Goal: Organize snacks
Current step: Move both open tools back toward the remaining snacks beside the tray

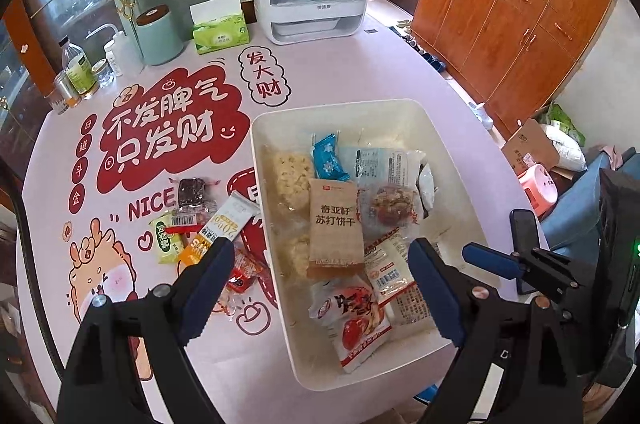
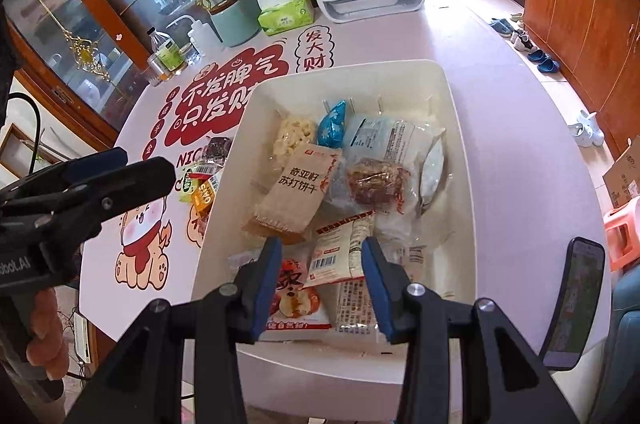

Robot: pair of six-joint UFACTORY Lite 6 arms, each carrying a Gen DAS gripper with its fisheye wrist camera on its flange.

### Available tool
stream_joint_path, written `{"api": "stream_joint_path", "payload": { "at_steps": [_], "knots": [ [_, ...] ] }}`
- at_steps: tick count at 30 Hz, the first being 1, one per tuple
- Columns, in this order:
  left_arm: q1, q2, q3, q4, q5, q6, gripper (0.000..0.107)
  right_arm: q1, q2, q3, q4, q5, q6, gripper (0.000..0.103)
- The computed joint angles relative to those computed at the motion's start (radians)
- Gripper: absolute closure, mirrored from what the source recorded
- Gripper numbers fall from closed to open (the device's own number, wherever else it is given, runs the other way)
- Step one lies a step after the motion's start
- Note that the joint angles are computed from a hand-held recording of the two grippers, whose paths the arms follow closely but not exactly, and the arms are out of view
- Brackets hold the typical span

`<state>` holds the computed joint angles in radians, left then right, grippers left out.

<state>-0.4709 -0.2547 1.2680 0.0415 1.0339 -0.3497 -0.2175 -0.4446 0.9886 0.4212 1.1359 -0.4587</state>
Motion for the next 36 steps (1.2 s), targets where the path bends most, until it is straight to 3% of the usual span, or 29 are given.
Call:
{"api": "stream_joint_path", "payload": {
  "at_steps": [9, 19, 25, 30, 33, 36],
  "knots": [
    [0.117, -0.098, -0.117, -0.035, 0.028, 0.101, 0.019, 0.071, -0.035, -0.033, -0.020, -0.008, 0.061, 0.061],
    [0.414, -0.134, -0.104, -0.075, 0.114, 0.451, 0.019, 0.250, -0.057, -0.045, -0.077, -0.065, 0.266, 0.061],
    [0.691, -0.053, 0.041, -0.167, 0.142, 0.787, 0.019, 0.509, -0.002, 0.016, -0.200, -0.163, 0.561, 0.061],
    [0.908, 0.126, 0.319, -0.278, 0.185, 1.083, 0.019, 0.728, 0.101, 0.124, -0.330, -0.229, 0.839, 0.061],
    [0.986, 0.240, 0.469, -0.348, 0.198, 1.199, 0.016, 0.857, 0.187, 0.185, -0.437, -0.272, 1.019, 0.061],
    [1.007, 0.314, 0.509, -0.369, 0.148, 1.290, 0.016, 0.957, 0.270, 0.209, -0.523, -0.318, 1.203, 0.061]
  ]
}}
